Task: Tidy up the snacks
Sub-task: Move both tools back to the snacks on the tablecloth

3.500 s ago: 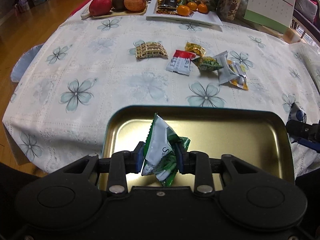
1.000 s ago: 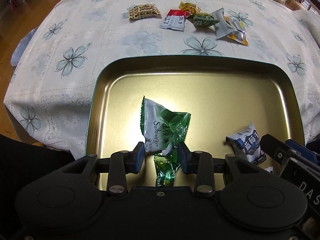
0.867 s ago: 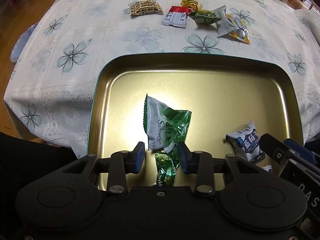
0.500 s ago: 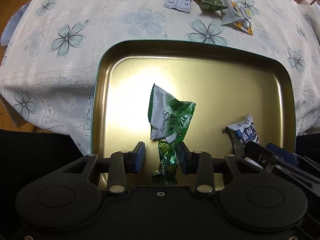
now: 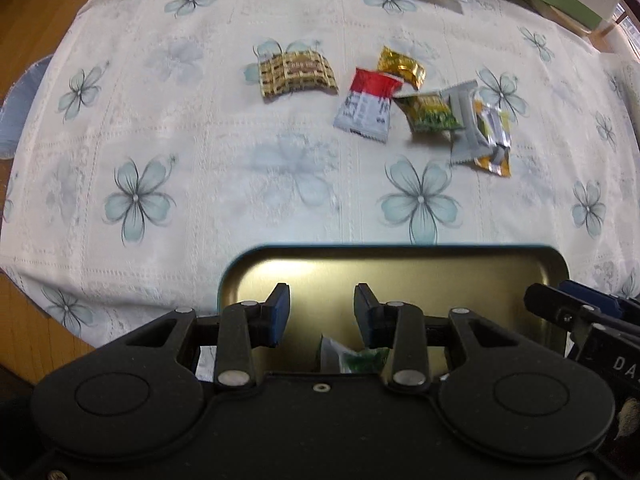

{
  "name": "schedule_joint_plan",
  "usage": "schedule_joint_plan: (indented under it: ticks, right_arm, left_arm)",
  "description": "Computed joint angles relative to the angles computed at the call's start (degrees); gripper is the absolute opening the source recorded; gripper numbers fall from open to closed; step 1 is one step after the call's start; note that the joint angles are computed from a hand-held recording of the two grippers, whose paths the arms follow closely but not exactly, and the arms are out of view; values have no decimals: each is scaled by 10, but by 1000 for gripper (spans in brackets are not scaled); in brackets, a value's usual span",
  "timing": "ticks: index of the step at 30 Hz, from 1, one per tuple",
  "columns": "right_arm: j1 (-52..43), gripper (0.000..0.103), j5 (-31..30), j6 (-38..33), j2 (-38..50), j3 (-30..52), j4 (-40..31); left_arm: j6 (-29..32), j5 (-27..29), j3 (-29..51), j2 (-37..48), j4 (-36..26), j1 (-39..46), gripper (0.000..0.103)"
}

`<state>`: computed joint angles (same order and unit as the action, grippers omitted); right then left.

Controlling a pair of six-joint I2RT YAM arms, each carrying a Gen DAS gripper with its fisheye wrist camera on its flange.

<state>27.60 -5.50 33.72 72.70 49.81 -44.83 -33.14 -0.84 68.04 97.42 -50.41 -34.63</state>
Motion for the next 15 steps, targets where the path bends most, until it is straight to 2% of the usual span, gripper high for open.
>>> schedule_joint_plan:
  ticks: [8,11,15]
  right_arm:
    - [-71,50,23,-67,167,151,28]
    - [-93,50,35,-65,242,220,13]
    - [-124,49,20,-55,328,290,-7]
  left_arm:
    - [45,-28,127,115,-1,66,45]
    - [52,-45,173,154,-7,79,45]
    - [64,-52,218,196,-8,94,45]
